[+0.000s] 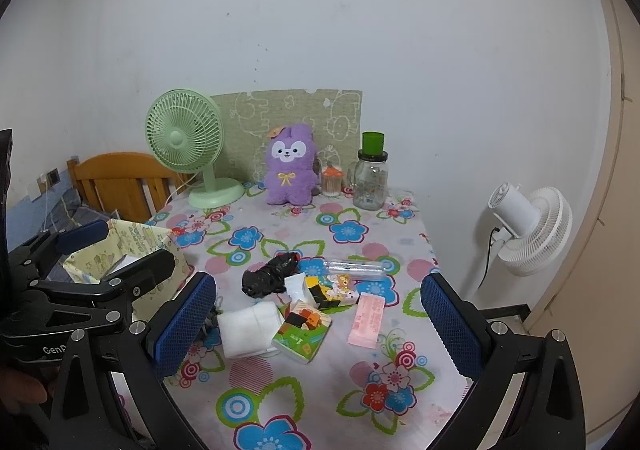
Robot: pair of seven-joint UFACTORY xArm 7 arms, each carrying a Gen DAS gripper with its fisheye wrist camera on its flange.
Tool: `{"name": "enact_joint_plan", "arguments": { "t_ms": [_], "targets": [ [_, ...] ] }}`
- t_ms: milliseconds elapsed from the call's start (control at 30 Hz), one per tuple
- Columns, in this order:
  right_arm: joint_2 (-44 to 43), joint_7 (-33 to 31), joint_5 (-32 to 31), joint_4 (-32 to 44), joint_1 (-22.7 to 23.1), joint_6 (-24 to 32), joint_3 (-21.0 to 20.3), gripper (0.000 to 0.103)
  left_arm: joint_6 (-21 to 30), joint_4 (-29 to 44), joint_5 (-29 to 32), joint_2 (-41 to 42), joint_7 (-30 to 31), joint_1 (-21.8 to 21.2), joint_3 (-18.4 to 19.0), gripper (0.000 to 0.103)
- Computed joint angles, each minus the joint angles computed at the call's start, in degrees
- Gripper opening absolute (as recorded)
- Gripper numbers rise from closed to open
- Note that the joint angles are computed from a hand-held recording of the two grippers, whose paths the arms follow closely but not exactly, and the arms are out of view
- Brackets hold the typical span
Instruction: Organize soft objects
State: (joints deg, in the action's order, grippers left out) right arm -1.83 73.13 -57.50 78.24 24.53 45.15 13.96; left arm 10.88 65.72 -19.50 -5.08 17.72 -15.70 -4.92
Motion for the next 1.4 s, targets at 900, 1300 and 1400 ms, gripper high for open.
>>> {"name": "enact_joint_plan", "arguments": {
  "t_ms": [900,1300,1400],
  "targets": [
    [-1.42,0.35,3.51,-5.74,-3.65,-5.36,-1.46,0.103,3.76,5.15,7.56,6.51,-6.06,0.32,-2.57,0.103],
    [-0.55,-1.10,6.22,-7.26,-5.67,-8.05,-2.74,0.103,5.96,9.76,11.59,11.58,-9.11,0.03,-3.44,0.103],
    [-0.01,-1.60,6.57,-7.34,-6.05,-8.31,-3.08,0.103,6.92,11.22,11.33,13.14,-8.71,0.19,-3.93,0.103]
  ]
}}
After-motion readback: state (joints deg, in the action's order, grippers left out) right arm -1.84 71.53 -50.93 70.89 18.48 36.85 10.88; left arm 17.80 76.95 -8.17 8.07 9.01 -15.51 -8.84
